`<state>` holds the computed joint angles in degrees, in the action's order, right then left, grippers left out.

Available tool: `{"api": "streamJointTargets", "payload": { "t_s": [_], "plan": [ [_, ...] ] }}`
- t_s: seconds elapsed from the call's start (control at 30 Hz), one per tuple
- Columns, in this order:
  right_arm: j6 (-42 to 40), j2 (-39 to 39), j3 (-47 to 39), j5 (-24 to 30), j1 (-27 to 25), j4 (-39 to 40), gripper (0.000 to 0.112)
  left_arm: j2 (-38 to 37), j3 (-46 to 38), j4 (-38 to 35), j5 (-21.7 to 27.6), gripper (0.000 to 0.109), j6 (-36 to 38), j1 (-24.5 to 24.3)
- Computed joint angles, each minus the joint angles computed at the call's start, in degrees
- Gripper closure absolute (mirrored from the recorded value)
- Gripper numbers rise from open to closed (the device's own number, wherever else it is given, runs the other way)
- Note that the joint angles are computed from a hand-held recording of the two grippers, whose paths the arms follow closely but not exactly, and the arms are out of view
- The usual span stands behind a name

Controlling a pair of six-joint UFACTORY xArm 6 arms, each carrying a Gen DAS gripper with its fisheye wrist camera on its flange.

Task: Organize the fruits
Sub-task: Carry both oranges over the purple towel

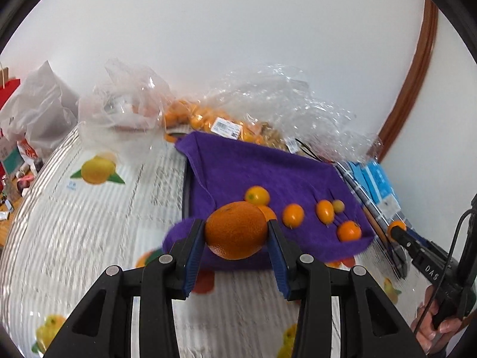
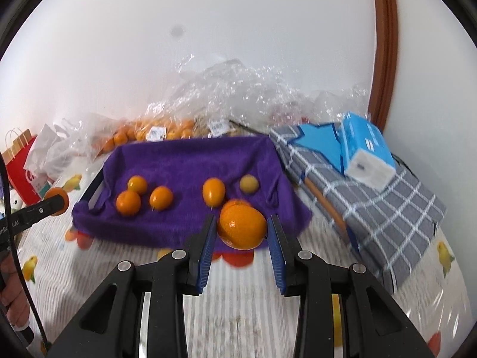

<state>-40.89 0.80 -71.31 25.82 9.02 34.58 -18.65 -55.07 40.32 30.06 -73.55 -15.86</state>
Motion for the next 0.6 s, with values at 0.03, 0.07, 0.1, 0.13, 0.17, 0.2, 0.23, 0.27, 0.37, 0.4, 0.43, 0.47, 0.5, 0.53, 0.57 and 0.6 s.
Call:
{"api": "streamJointTargets", "payload": {
  "t_s": [0.03,0.07,0.1,0.13,0.17,0.2,0.23,0.27,0.37,0.4,0.43,0.47,0.5,0.53,0.57,0.6],
  "plan": [
    [0.2,1.5,-1.8,0.1,0.2,0.0,0.078,0.7,-0.5,0.0,-0.7,0.069,0.3,0.7],
    [0.2,2.6,-3.3,0.3,0.3,0.1,0.078,1.7,-1.3,0.1,-1.3,0.069,0.5,1.4],
    [0.4,3.7,-4.7,0.6,0.3,0.1,0.078,2.2,-1.7,0.2,-1.5,0.069,0.6,1.8],
    [0.9,5.1,-6.5,0.8,0.5,-0.3,0.078,3.3,-2.6,0.4,-2.2,0.069,0.8,2.5],
    [1.5,6.2,-7.8,0.8,0.6,-0.7,0.078,4.0,-3.2,0.5,-2.4,0.069,0.9,2.8],
    [2.0,7.2,-9.1,0.9,0.8,-1.1,0.078,4.9,-4.0,0.3,-2.7,0.069,1.3,3.3],
    [2.4,8.5,-10.7,0.9,1.0,-1.5,0.078,6.0,-5.1,0.1,-2.9,0.069,2.0,3.8],
    [2.7,9.4,-11.8,1.0,1.1,-1.7,0.078,7.0,-6.2,-0.1,-2.9,0.069,2.6,4.1],
    [3.7,12.5,-15.6,1.2,1.6,-2.6,0.078,9.8,-9.1,0.2,-3.0,0.069,4.0,5.0],
    [3.9,13.4,-16.8,1.4,1.6,-2.7,0.078,10.7,-9.8,0.2,-3.3,0.069,4.4,5.3],
    [4.3,14.7,-18.3,1.7,1.8,-3.2,0.078,11.9,-11.0,-0.4,-3.3,0.069,5.4,5.6],
    [4.7,15.8,-19.8,2.1,1.9,-3.5,0.078,12.6,-11.7,-0.9,-3.4,0.069,6.0,5.8],
    [5.1,17.0,-21.4,2.7,2.0,-3.9,0.078,13.4,-12.4,-1.5,-3.5,0.069,6.7,6.1],
    [5.4,18.1,-22.8,3.1,2.1,-4.2,0.078,14.4,-13.3,-2.1,-3.8,0.069,7.4,6.4],
    [5.6,18.8,-23.7,3.2,2.2,-4.6,0.078,15.2,-14.2,-2.6,-4.0,0.069,7.7,6.7],
    [5.9,19.7,-24.7,3.4,2.3,-5.0,0.078,16.2,-15.1,-3.6,-4.4,0.069,8.4,7.0]
  ]
}}
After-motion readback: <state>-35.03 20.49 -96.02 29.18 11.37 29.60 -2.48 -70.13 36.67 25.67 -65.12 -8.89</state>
